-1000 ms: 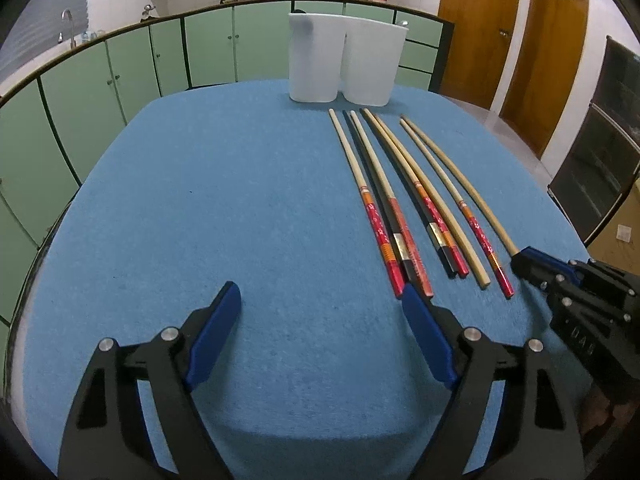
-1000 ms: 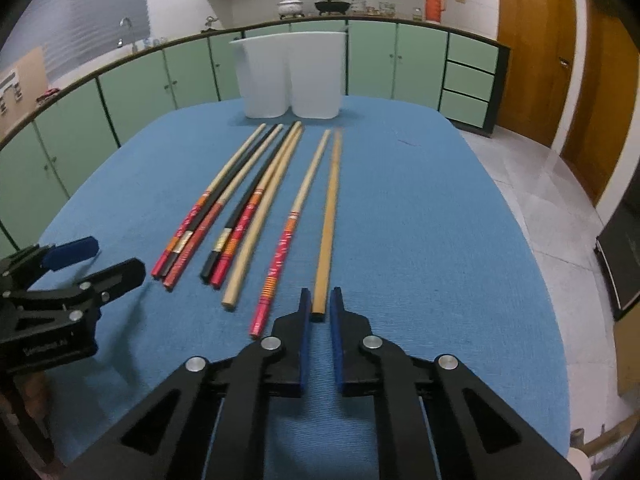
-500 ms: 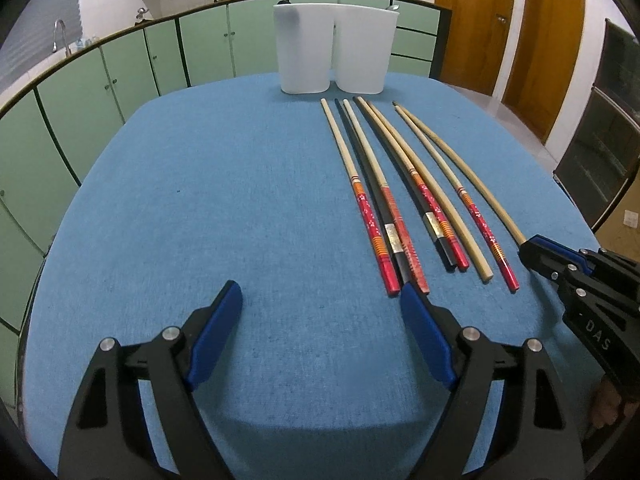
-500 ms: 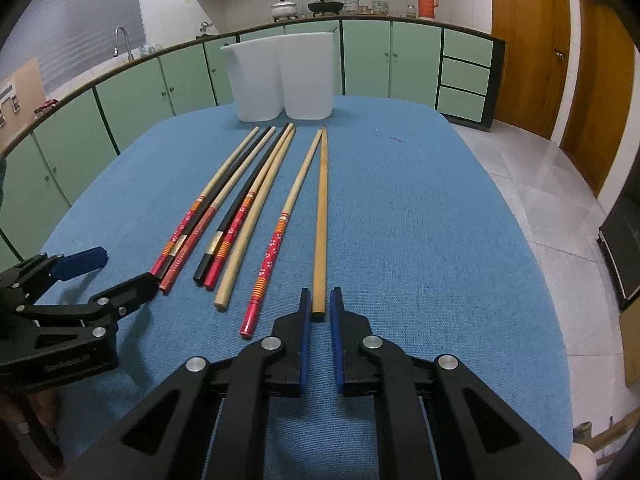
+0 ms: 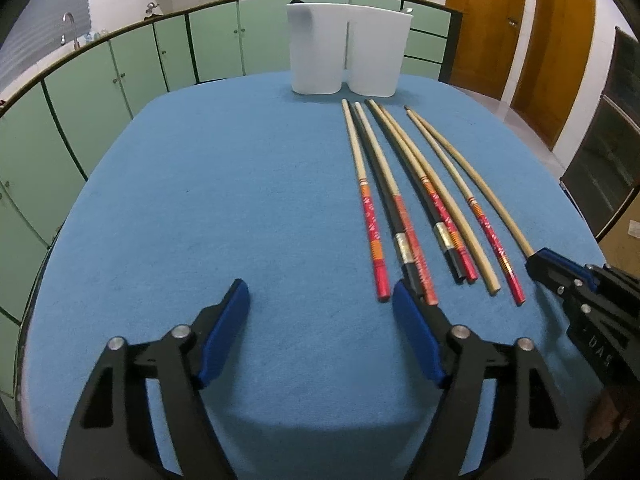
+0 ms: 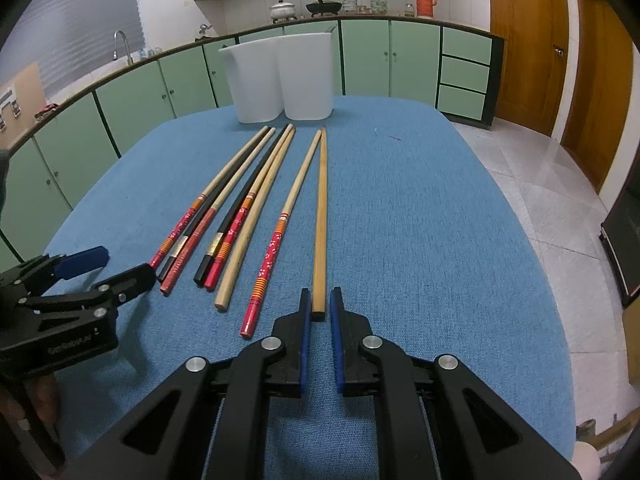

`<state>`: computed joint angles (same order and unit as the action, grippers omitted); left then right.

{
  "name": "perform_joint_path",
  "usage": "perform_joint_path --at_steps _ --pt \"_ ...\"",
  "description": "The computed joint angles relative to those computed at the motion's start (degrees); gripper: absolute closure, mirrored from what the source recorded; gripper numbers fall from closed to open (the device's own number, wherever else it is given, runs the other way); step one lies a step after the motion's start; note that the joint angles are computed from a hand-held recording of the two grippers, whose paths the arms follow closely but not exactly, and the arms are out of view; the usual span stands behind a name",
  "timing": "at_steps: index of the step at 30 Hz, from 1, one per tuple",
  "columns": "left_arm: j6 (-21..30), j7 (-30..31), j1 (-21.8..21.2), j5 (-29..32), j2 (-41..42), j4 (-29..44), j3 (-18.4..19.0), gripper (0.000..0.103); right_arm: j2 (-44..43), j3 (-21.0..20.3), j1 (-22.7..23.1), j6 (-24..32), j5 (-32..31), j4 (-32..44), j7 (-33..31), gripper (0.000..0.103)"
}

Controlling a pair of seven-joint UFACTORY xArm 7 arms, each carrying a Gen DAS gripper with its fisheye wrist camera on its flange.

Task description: Organize utensils

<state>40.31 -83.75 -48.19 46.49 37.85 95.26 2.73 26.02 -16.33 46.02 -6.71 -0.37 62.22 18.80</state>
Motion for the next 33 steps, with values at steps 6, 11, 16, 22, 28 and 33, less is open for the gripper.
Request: perform_joint_path --at_steps 6,11,16,22,28,33 --pt "-1.51 1.52 0.12 -0.27 1.13 1.46 0.10 0.055 0.07 1.36 -1.39 0.12 0.04 0.30 -0.12 0.093" --pt "-5.37 3.22 0.39 -0.74 1.36 1.20 0.09 0.090 0.08 1.37 -1.44 0.40 -0.18 0.50 0.07 0.096" --pt "-7.71 2.39 -0.05 -1.31 0.74 -0.01 1.16 0.097 -0.58 2.47 -2.55 0.17 -0.45 0.13 0.08 0.096" --pt "-6.78 -2.13 -2.35 3.73 -2.98 -2.45 3.30 0.097 -3.30 0.80 -1.19 -1.29 0.21 -1.38 -0.87 0.096" --pt "-2.94 -7.40 -3.30 12.94 -7.20 -3.07 2.96 0.098 -6.79 -5.00 4.21 -3.14 3.05 -2.61 -4.20 0.096" --pt "-1.16 -10.36 -2.16 18.72 -8.96 -1.67 1.32 0.098 -9.04 -7.00 5.85 -4.35 6.06 -2.31 -8.44 0.096"
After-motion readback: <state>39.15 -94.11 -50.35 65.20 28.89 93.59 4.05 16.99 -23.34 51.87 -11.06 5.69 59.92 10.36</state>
